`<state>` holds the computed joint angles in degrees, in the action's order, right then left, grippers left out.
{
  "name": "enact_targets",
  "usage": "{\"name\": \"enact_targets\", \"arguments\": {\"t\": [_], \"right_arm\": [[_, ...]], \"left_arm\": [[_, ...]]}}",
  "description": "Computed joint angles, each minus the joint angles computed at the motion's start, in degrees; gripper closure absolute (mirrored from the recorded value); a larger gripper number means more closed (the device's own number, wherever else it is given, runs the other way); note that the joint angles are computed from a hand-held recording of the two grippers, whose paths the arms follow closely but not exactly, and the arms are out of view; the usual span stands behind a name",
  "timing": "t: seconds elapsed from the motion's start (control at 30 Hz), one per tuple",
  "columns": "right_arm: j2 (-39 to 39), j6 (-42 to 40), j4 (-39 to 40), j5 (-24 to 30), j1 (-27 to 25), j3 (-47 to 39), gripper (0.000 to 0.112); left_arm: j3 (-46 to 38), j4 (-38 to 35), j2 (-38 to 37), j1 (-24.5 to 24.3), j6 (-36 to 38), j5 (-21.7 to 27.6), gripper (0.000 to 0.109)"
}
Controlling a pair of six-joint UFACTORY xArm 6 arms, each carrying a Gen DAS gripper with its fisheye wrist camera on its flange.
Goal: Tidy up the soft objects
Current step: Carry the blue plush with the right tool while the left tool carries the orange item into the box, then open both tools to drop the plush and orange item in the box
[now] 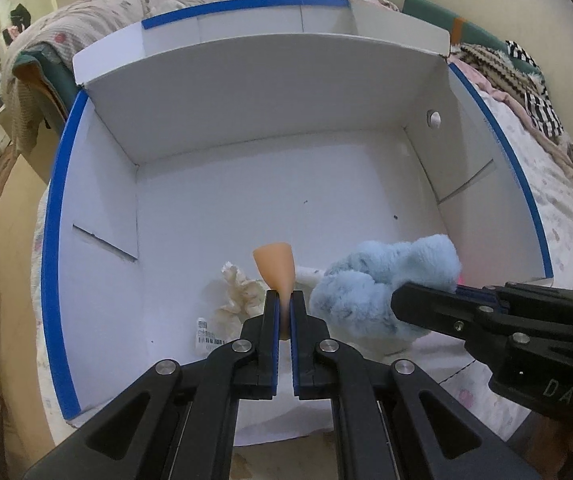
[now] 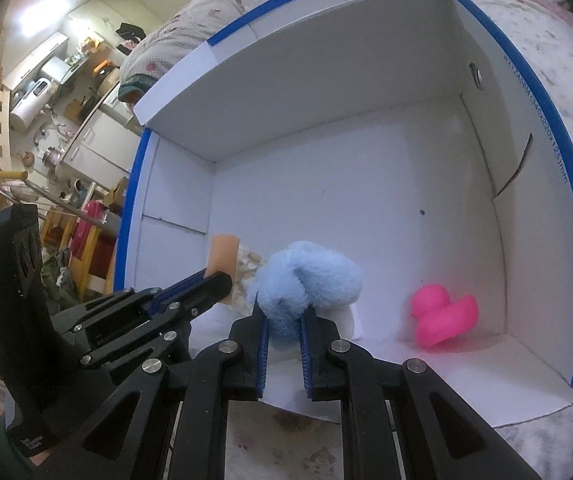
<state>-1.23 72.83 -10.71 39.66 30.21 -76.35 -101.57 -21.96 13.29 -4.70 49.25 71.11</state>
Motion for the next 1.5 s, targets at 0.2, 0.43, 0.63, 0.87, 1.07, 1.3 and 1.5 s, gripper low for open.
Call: {"name": "enact_targets", "arguments": {"t": [0.2, 0.43, 0.63, 0.87, 1.07, 1.3, 1.5], "right_arm": [[1.45, -0.43, 0.14, 0.66, -0.31, -1.98, 0.097], [0.86, -0.32, -0.13, 0.46, -0.27, -1.15, 0.097], [-0.45, 1.43, -0.88, -0.36, -0.32, 0.4, 0.084], [-4.8, 9.41, -5.86, -4.22, -1.0, 5.3, 0.038], [-5.71, 13.72, -10.61, -4.11, -1.02, 5.14, 0.017], [-4.13, 12.33, -10.5, -1.58, -0.16, 2.39, 0.015], [-4.07, 12.41, -10.95, 1.39, 1.12, 1.4, 0.015]], "left_arm": [[-0.75, 0.1, 0.61, 0.32, -0.57, 1.57, 0.104], [0.62, 0.74, -0.11, 0.16, -0.97, -0.15, 0.103], [-0.78, 0.53, 0.31, 0.41, -0.88, 0.48, 0.089], [-1.65, -0.52, 0.29, 1.09, -1.74, -0.12, 0.05], [0.06, -2.5, -1.27, 1.29, -0.35, -2.67, 0.044], [0.69, -3.18, -2.3, 1.96, -0.02, -3.35, 0.044], [1.28, -3.89, -3.5, 3.25, 0.86, -3.57, 0.044]]}}
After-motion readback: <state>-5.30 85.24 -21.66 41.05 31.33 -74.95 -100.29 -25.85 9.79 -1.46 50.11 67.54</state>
